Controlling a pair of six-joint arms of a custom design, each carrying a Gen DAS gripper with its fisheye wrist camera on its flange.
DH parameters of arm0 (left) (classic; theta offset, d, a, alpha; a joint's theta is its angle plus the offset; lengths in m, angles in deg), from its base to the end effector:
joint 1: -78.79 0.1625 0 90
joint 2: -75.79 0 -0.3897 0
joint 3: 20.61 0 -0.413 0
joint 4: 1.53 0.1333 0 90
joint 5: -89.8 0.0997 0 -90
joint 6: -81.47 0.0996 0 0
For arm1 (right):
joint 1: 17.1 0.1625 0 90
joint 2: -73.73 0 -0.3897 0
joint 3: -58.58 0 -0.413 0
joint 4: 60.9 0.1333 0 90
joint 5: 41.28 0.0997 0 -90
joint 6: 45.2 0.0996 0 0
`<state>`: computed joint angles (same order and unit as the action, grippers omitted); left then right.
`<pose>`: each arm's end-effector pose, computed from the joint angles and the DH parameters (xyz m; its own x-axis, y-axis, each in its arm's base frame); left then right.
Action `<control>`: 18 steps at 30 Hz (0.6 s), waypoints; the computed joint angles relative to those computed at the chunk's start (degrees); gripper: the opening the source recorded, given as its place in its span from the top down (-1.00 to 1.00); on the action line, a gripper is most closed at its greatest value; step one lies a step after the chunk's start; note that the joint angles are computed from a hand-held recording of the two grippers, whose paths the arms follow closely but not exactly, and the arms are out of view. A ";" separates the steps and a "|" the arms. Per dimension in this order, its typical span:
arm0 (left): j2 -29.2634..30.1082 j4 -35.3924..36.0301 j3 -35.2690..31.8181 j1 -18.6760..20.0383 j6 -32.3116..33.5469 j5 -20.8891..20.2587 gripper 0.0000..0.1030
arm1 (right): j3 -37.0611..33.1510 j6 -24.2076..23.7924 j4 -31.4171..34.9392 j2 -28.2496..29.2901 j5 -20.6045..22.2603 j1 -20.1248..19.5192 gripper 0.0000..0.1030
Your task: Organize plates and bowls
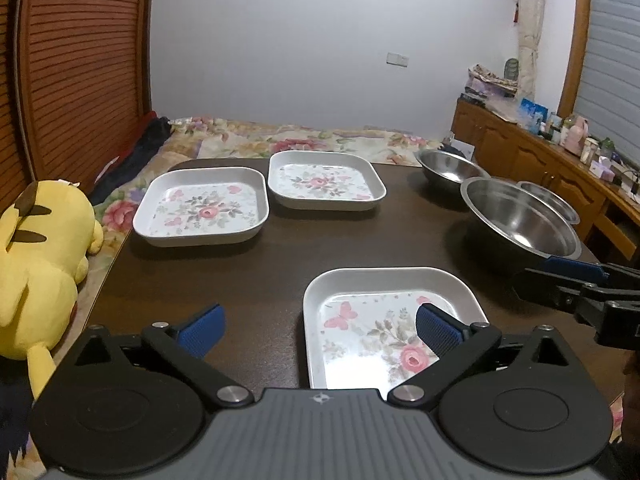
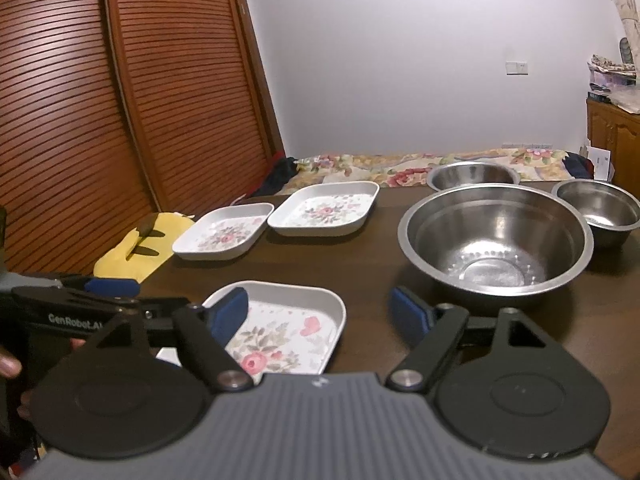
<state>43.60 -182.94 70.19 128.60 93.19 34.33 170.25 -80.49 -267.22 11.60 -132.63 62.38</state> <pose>-0.2895 -0.6367 0.0026 -0.7000 0.4213 -0.5766 0.6992 0.5684 -0.4336 0.0227 -0.5951 0.2451 -0.8407 -0.0576 0.5385 -0.5068 0.4342 -0.7448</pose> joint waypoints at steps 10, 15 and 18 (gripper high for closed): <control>0.18 3.75 -2.32 -0.03 -2.82 3.68 -1.00 | -0.54 -0.42 -0.13 0.16 0.05 0.02 -0.53; -0.02 2.72 -2.79 0.48 -1.93 3.14 -1.00 | -1.11 -0.64 0.33 0.35 0.01 0.34 -0.53; 0.59 1.40 -4.09 0.70 -0.35 4.09 -1.00 | -1.88 -1.25 0.93 0.65 -0.09 0.77 -0.53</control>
<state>44.19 -181.54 66.10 129.30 92.84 38.42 168.37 -81.75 -266.29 12.26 -132.72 63.15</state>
